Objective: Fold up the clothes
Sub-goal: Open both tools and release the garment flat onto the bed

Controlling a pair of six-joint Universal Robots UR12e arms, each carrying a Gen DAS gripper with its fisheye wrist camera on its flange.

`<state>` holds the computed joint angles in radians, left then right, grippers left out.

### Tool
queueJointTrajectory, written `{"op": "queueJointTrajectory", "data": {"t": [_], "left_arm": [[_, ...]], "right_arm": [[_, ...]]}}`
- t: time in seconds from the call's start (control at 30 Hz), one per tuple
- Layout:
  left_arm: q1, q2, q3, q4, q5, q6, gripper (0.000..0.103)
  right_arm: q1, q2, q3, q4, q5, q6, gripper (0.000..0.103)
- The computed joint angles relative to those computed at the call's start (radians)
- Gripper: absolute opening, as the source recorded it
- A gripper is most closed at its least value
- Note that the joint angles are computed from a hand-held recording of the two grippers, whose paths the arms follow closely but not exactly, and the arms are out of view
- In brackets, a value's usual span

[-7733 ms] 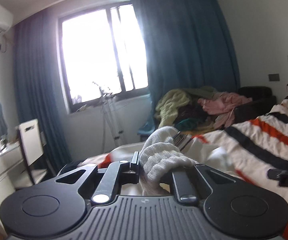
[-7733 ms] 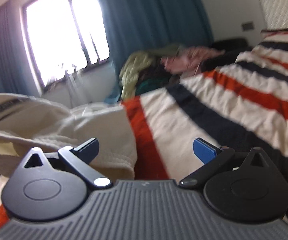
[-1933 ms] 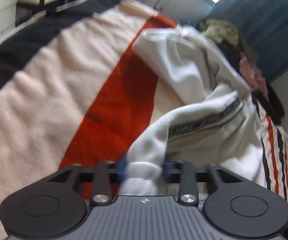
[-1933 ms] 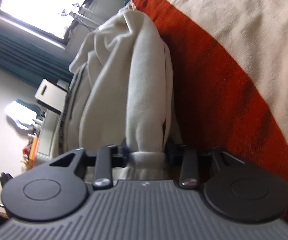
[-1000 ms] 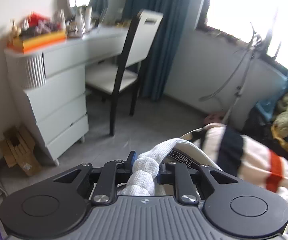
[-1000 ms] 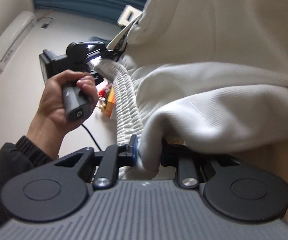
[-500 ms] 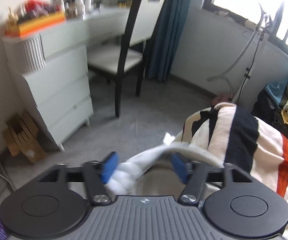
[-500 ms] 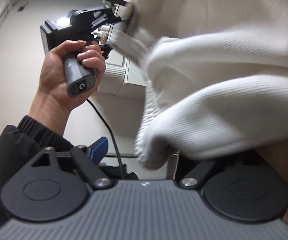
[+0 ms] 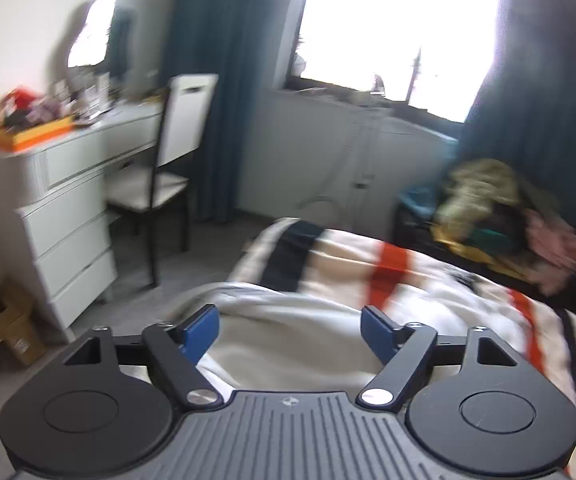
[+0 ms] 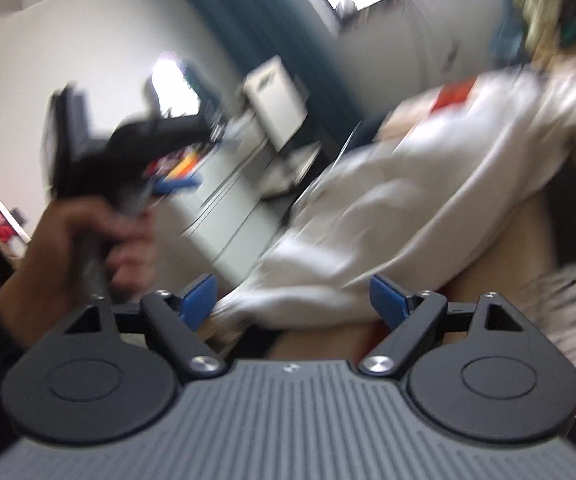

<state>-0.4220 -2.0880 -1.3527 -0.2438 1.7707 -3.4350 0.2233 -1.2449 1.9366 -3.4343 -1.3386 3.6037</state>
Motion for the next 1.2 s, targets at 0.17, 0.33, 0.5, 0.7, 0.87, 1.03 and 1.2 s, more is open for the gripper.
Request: {"op": "queueJointTrajectory", "data": {"t": [0.17, 0.33, 0.5, 0.7, 0.87, 1.03, 1.2], "left_arm": [[-0.101, 0.015, -0.091, 0.198, 0.005, 0.045, 0.083], [-0.181, -0.029, -0.128, 0.360, 0.039, 0.067, 0.085], [-0.216, -0.087, -0.140, 0.423, 0.064, 0.098, 0.085], [-0.210, -0.113, -0.142, 0.323, 0.113, 0.065, 0.085], [-0.182, -0.123, -0.118, 0.269, 0.087, 0.041, 0.085], [-0.182, -0.114, -0.135, 0.270, 0.077, 0.080, 0.086], [-0.189, -0.114, -0.151, 0.314, 0.087, 0.124, 0.086]], "right_arm": [[-0.042, -0.082, 0.120, -0.137, -0.218, -0.109, 0.086], [-0.078, -0.053, 0.195, -0.301, -0.330, -0.201, 0.086], [-0.108, -0.006, 0.235, -0.384, -0.377, -0.141, 0.086], [-0.097, 0.024, 0.222, -0.402, -0.457, -0.106, 0.085], [-0.088, 0.035, 0.221, -0.394, -0.484, -0.122, 0.085], [-0.078, 0.035, 0.222, -0.394, -0.511, -0.162, 0.085], [-0.072, 0.026, 0.226, -0.376, -0.549, -0.156, 0.085]]}}
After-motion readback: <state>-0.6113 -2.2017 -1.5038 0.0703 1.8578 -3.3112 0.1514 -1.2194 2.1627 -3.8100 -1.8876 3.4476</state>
